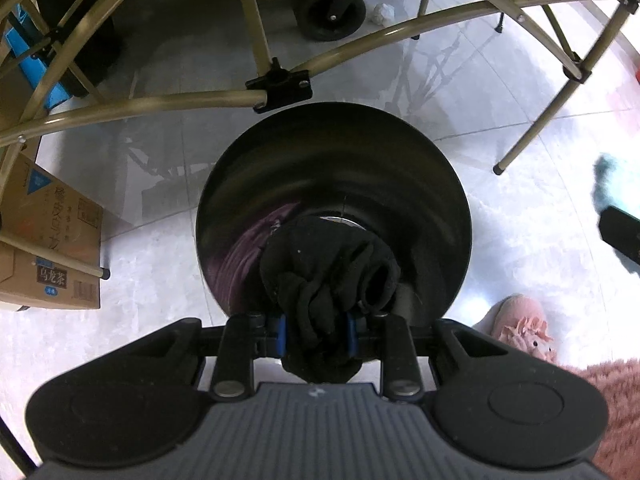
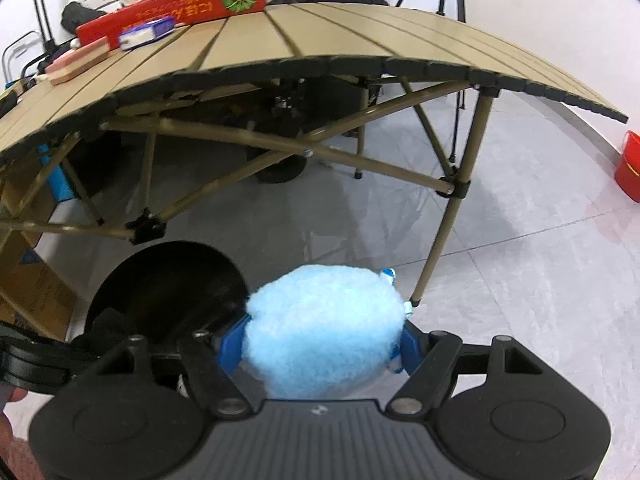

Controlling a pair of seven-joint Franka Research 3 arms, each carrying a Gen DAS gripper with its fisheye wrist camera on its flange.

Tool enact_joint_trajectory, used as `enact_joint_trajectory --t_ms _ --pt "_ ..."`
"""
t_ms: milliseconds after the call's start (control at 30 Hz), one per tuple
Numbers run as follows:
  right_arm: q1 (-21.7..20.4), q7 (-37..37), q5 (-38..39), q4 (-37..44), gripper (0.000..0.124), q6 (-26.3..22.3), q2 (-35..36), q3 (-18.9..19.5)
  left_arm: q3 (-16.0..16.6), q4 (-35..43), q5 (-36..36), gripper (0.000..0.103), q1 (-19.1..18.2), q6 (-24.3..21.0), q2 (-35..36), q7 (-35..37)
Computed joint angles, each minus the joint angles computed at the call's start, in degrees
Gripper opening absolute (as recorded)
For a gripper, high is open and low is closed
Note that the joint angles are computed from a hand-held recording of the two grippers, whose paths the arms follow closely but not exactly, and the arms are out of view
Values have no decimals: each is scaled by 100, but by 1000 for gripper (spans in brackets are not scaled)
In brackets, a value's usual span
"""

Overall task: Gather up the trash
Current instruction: 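Open the left gripper to drop the black sock into the bin, then move the right gripper with the blue plush over the bin opening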

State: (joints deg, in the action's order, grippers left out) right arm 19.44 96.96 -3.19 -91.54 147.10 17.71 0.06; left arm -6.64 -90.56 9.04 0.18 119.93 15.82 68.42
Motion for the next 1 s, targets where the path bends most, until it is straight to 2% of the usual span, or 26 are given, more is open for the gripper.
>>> enact_joint_trajectory --t_ms 333,500,633,700,733,767,800,867,933,1000 --pt "19 271 -226 284 73 -57 162 -123 -28 600 -106 27 -34 -297 459 -180" --pt "36 341 -319 510 73 -211 323 -169 -27 694 -139 27 -20 -367 517 -191" --pt "56 376 -383 595 73 -308 387 -186 -26 681 -163 31 -4 -361 510 -202" --pt "60 368 -392 621 73 -350 405 -180 -34 704 -211 44 7 -400 511 -220" --pt "63 366 -401 636 73 -369 415 -181 -40 720 -275 58 29 -420 514 -228" --pt "72 375 -422 642 73 -383 421 -187 -38 716 -300 66 38 -417 500 -249" --pt "76 379 -435 643 73 -388 425 -190 -31 716 -274 70 31 -395 496 -260" --pt "82 383 -456 655 73 -412 436 -193 -25 697 -250 94 26 -341 459 -284" --pt "79 370 -460 683 73 -440 455 -190 -20 709 -272 103 34 -345 443 -342" --pt "76 350 -457 681 73 -451 454 -184 -22 746 -299 103 48 -382 454 -346"
